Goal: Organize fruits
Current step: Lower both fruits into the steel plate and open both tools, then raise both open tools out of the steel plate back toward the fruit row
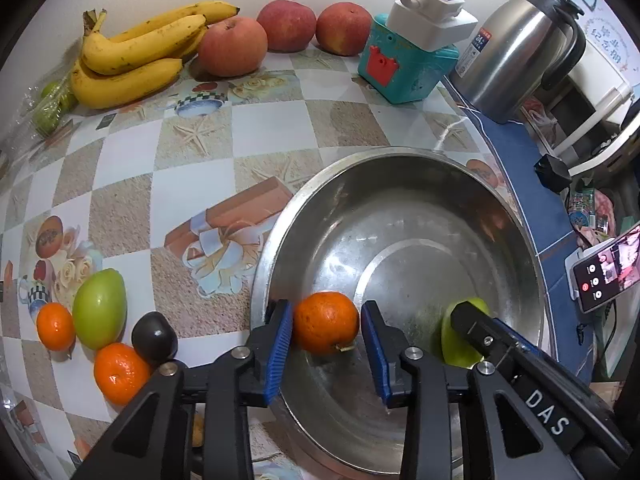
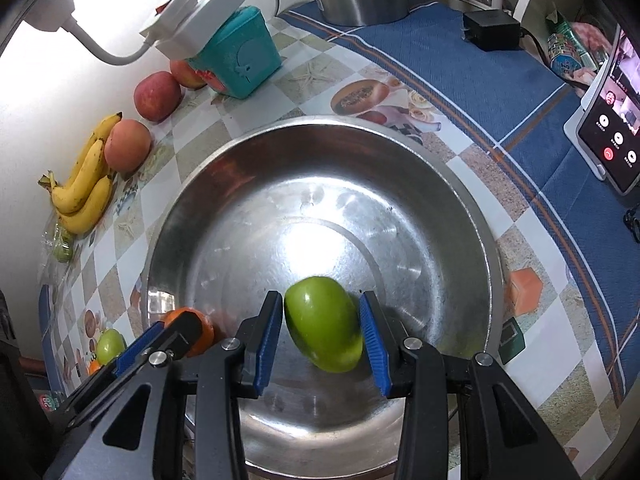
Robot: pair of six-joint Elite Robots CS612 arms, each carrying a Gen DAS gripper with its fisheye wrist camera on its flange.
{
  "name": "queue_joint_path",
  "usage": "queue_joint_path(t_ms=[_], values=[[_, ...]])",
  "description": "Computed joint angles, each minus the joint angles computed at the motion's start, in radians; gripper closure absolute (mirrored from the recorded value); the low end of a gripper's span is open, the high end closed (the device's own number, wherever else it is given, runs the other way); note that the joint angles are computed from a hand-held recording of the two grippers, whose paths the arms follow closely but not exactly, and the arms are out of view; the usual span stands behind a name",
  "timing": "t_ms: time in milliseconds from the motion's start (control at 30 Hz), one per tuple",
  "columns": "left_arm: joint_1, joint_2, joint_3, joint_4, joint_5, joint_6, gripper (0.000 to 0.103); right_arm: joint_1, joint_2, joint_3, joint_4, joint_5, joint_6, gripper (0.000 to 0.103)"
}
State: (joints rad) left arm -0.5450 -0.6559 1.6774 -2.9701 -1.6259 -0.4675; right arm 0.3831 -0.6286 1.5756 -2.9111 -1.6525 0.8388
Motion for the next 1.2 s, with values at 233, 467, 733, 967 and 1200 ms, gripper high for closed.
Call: queue_joint_path(t_ms=[233, 467, 733, 967, 1200], values=[[0.002, -0.007, 0.007, -0.014, -0.011, -0.001, 0.054, 0.004, -0.012, 0.013, -0.023, -0.028, 0.003, 0.062], [-0.001, -0.029, 0.023, -0.035, -0.003, 0.009, 0.053, 0.009, -0.029, 0.032, -0.07, -0.052, -0.006, 0.062], [-0.008, -0.057, 0.045, -0.04, 0.058, 0.015, 0.045, 0.011, -0.038, 0.036, -0.079, -0.06, -0.02, 0.062], [-0.003, -0.08, 0.074, -0.041, 0.137, -0.016, 0.042, 0.011, -0.037, 0.031, -0.063, -0.044, -0.036, 0.062], [0.01, -0.094, 0.101, -0.028, 0.196, -0.061, 0.038, 0.015, -0.032, 0.015, -0.043, -0.025, -0.062, 0.062]])
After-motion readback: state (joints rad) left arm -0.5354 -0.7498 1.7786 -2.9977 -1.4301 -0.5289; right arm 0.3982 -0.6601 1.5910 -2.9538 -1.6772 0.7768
